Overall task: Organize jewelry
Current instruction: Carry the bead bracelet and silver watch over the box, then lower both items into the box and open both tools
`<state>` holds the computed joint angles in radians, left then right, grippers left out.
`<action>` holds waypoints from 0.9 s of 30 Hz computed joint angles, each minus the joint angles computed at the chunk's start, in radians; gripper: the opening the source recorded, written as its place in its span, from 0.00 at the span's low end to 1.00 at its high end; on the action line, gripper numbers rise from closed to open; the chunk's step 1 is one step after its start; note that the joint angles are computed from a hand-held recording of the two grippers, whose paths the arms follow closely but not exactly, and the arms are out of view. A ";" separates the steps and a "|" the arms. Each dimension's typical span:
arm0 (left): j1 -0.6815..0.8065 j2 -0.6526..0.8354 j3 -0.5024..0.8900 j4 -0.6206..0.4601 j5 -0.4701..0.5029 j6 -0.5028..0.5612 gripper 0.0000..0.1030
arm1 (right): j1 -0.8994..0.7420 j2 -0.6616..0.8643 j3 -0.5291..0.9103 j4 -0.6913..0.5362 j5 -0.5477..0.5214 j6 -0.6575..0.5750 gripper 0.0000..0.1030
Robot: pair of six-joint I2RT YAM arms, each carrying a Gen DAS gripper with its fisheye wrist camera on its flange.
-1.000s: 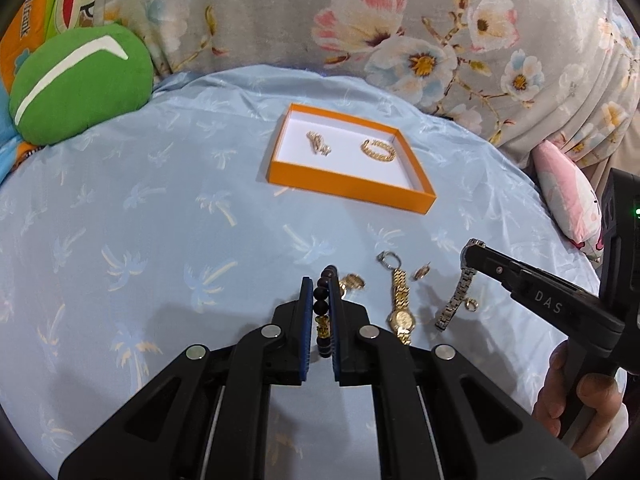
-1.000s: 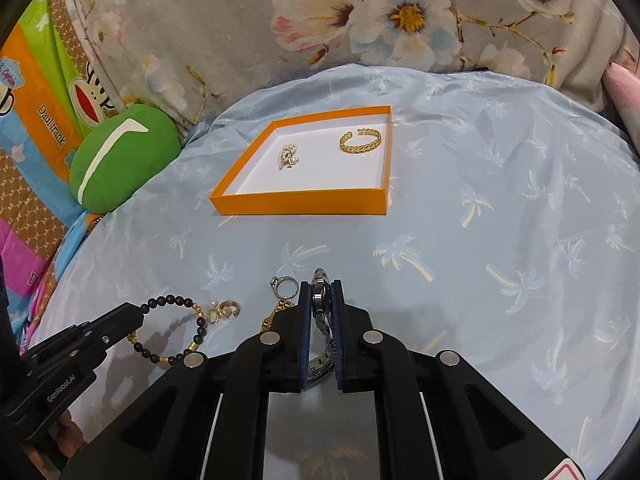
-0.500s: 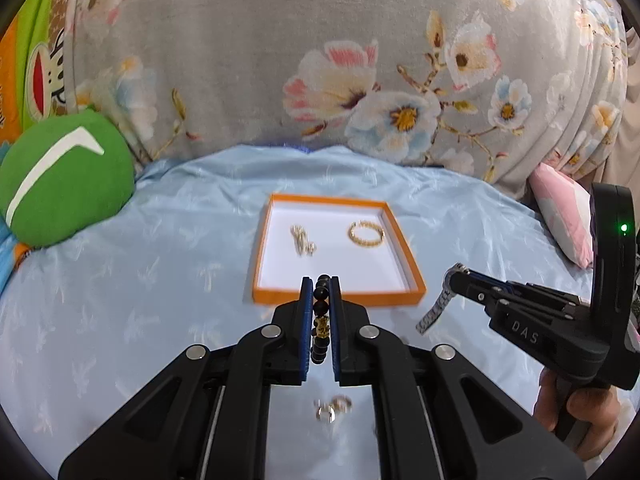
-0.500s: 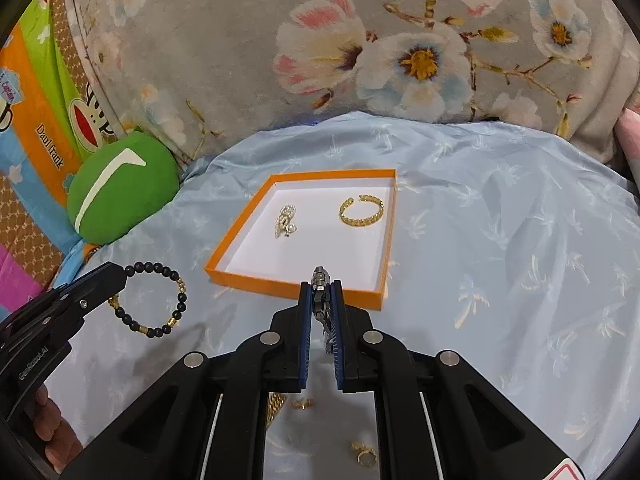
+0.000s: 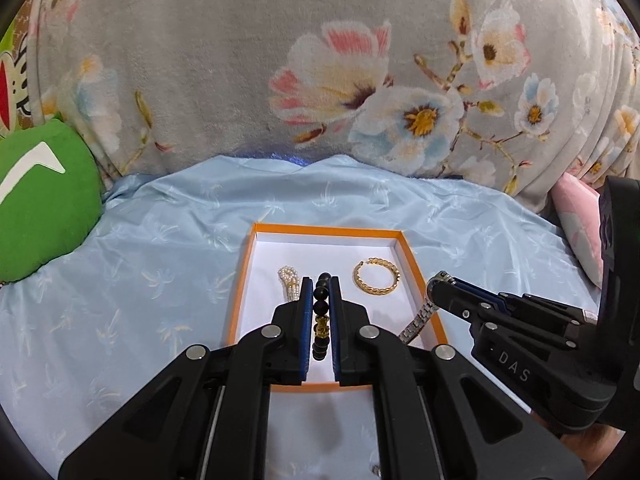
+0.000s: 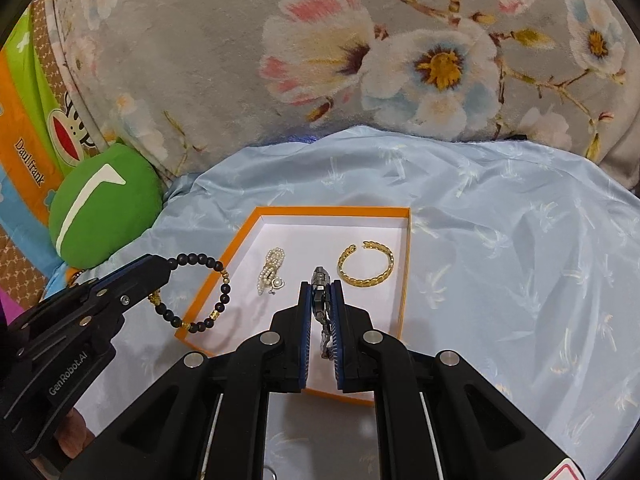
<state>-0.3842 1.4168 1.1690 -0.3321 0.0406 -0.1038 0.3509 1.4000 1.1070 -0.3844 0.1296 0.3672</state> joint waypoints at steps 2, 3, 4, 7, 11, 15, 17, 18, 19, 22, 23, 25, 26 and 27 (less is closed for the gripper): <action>0.002 0.049 0.013 0.019 -0.005 0.000 0.07 | -0.019 0.034 0.001 0.016 -0.018 -0.003 0.08; 0.006 0.071 0.020 0.024 0.001 -0.001 0.07 | -0.026 0.051 0.001 0.025 -0.023 -0.005 0.08; 0.008 0.093 0.028 0.028 0.001 -0.004 0.07 | -0.033 0.070 0.003 0.031 -0.026 -0.006 0.08; 0.014 0.151 0.041 0.044 -0.001 -0.008 0.07 | -0.047 0.117 0.010 0.049 -0.041 -0.005 0.08; 0.029 0.205 0.059 0.040 0.021 -0.012 0.07 | -0.049 0.158 0.014 0.069 -0.046 -0.014 0.08; 0.032 0.223 0.058 0.054 0.015 -0.013 0.09 | -0.034 0.172 0.010 0.092 -0.025 -0.026 0.12; 0.031 0.224 0.057 0.057 0.008 -0.017 0.18 | -0.024 0.170 0.005 0.102 0.002 -0.032 0.15; 0.030 0.222 0.052 0.064 -0.002 -0.020 0.27 | -0.023 0.167 0.004 0.105 0.010 -0.032 0.17; 0.028 0.219 0.046 0.072 -0.013 -0.022 0.31 | -0.023 0.162 -0.002 0.111 0.014 -0.029 0.18; 0.030 0.204 0.029 0.091 -0.027 -0.023 0.36 | -0.033 0.150 -0.013 0.121 0.010 -0.022 0.22; 0.033 0.202 0.028 0.093 -0.026 -0.027 0.36 | -0.036 0.147 -0.015 0.123 0.008 -0.021 0.22; 0.043 0.195 0.023 0.096 -0.019 -0.037 0.36 | -0.042 0.138 -0.024 0.129 0.002 -0.017 0.23; 0.048 0.192 0.021 0.096 -0.017 -0.041 0.36 | -0.043 0.133 -0.028 0.130 0.001 -0.016 0.23; 0.052 0.189 0.020 0.096 -0.016 -0.044 0.36 | -0.044 0.129 -0.030 0.130 0.001 -0.015 0.23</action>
<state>-0.3324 1.6060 1.1886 -0.2364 0.0247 -0.1476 0.3072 1.5291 1.0767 -0.2545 0.1302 0.3519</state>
